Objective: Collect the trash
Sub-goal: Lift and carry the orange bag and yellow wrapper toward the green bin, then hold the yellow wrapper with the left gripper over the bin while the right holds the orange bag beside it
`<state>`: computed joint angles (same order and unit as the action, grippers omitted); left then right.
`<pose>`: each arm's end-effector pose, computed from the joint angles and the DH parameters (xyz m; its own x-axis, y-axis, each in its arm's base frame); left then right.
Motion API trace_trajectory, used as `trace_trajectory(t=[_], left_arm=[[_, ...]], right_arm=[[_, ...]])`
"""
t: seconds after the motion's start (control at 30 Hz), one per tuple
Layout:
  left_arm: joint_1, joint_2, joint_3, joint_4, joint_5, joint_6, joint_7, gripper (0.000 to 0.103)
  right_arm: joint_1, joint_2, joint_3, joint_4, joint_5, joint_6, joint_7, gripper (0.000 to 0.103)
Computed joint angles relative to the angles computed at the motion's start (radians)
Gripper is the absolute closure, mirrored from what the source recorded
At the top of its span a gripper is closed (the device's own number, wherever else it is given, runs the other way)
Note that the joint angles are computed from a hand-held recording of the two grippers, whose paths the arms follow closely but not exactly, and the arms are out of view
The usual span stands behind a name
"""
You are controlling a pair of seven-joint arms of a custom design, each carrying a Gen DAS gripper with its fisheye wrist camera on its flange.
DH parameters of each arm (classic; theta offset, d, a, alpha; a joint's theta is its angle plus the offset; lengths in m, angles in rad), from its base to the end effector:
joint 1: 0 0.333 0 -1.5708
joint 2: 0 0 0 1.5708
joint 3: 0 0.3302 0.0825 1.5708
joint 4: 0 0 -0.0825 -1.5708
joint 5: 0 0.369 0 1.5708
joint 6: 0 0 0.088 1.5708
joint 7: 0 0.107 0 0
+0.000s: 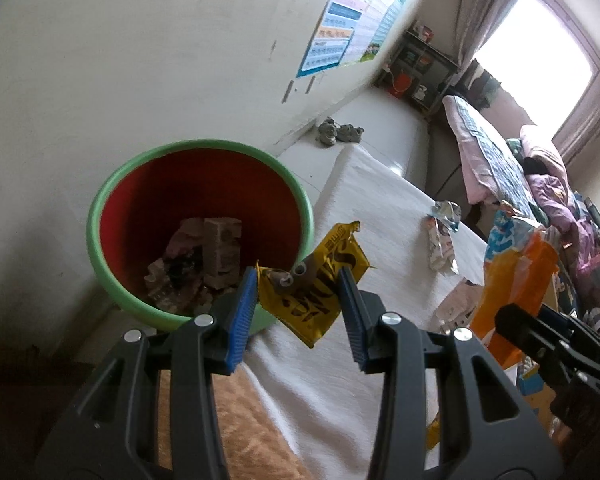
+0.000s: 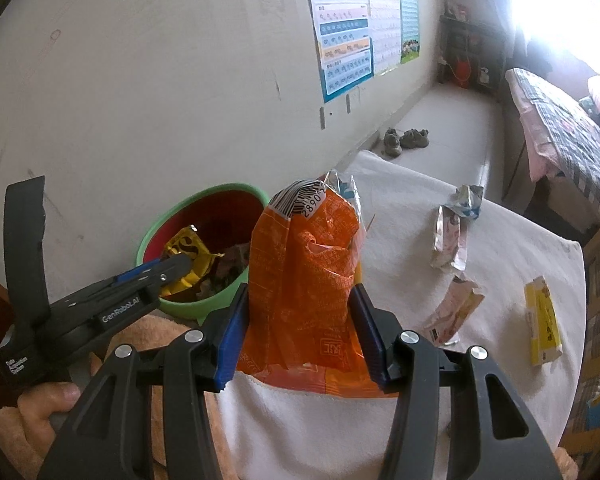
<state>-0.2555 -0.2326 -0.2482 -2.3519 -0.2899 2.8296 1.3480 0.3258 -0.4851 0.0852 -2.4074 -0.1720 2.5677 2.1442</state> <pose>0.4402 -0.2346 0.5229 -0.1533 -0.9342 0.3222 -0.8190 -0.0623 -0.5704 0.3899 0.1790 0.5803 0.0048 -0.9889 -0.1484 -0.7972 0.0858 -0.5976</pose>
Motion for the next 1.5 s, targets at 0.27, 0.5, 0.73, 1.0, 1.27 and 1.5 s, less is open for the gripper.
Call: trace_trajectory(t=[0.27, 0.5, 0.73, 1.0, 1.27, 1.5], left_arm=[[0.039, -0.009, 0.017, -0.009, 0.017, 0.003, -0.018, 0.064], [0.094, 0.006, 0.008, 0.005, 0.094, 0.006, -0.062, 0.064], [0.115, 0.034, 0.023, 0.027, 0.121, 0.011, -0.073, 0.064], [0.118, 0.065, 0.043, 0.038, 0.108, 0.002, -0.058, 0.064], [0.123, 0.104, 0.049, 0.056, 0.101, -0.011, -0.062, 0.064], [0.129, 0.15, 0.048, 0.1, 0.151, -0.031, -0.11, 0.064]], right_arm=[[-0.003, 0.075, 0.013, 0.068, -0.022, 0.017, -0.006, 0.054], [0.003, 0.152, 0.024, 0.135, -0.042, 0.014, -0.021, 0.054], [0.011, 0.227, 0.028, 0.2, -0.051, 0.02, -0.03, 0.054], [0.032, 0.332, 0.023, 0.298, 0.002, 0.04, -0.076, 0.054], [0.036, 0.41, 0.028, 0.356, -0.004, 0.014, -0.109, 0.054], [0.036, 0.435, 0.029, 0.377, -0.028, 0.001, -0.123, 0.054]])
